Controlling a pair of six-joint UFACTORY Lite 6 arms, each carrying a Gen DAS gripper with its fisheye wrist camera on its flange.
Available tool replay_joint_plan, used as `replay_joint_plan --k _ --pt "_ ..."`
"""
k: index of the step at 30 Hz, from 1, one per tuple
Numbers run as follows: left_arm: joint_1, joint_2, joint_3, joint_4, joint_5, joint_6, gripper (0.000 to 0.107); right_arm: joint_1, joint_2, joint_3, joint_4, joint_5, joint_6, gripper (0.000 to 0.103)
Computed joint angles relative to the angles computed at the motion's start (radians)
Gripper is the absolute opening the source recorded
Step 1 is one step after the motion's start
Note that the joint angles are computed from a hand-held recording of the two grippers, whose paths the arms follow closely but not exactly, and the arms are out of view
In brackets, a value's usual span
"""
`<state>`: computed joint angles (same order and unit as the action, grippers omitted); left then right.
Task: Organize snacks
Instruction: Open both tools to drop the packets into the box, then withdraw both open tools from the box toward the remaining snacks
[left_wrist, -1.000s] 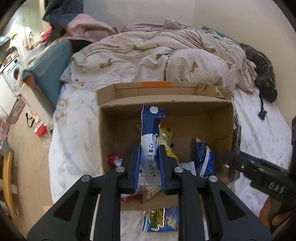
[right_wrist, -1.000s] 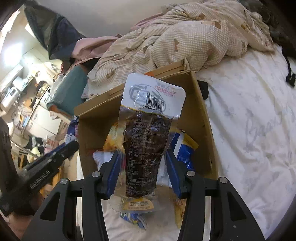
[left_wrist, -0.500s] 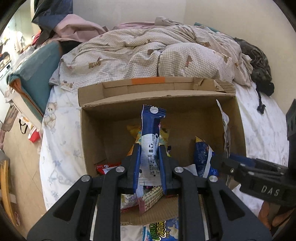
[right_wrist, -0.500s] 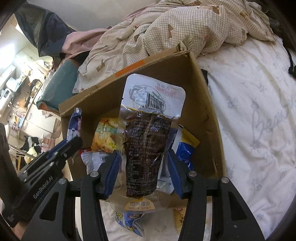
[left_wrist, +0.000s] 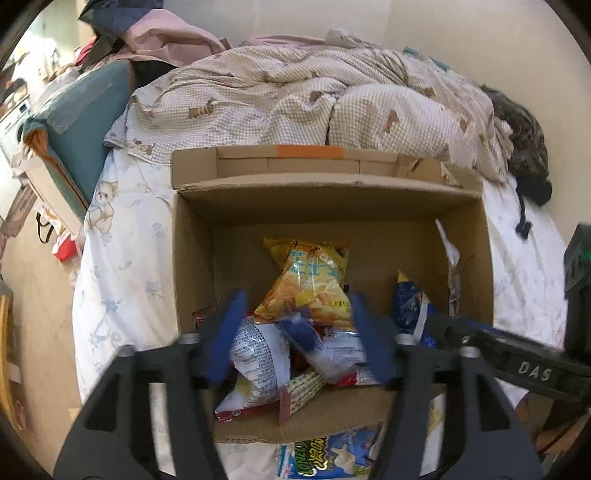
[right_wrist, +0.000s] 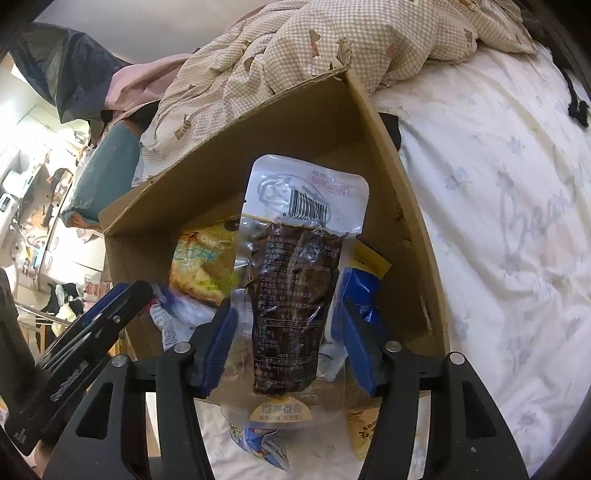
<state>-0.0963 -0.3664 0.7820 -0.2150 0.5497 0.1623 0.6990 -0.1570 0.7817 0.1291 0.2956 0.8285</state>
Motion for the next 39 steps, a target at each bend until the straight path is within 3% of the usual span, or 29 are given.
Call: replay_joint_plan --k 3,8,11,21,24,39 --pt "0.005 -0.025 -0.004 0.014 -0.006 -0.019 0.084 0.006 -0.004 0.005 -0.036 -0.007 0.030 0.062" --pt "0.029 -0.043 -0.007 -0.009 0.004 0.005 0.084 0.015 -0.037 -0.009 -0.149 -0.024 0.158 0.067" --pt "0.044 -0.058 -0.015 -0.034 0.014 0.034 0.084 0.025 -0.066 -0.017 -0.260 -0.024 0.267 0.078" --pt "0.100 -0.152 -0.040 -0.079 0.050 0.083 0.084 0.048 -0.083 -0.002 -0.289 0.012 0.282 0.078" --pt "0.110 -0.176 -0.044 -0.016 0.063 0.018 0.084 0.070 -0.102 -0.005 -0.350 0.036 0.346 0.078" --pt "0.335 -0.398 -0.116 -0.155 0.307 0.274 0.084 0.286 -0.259 -0.064 -0.567 0.233 0.669 0.078"
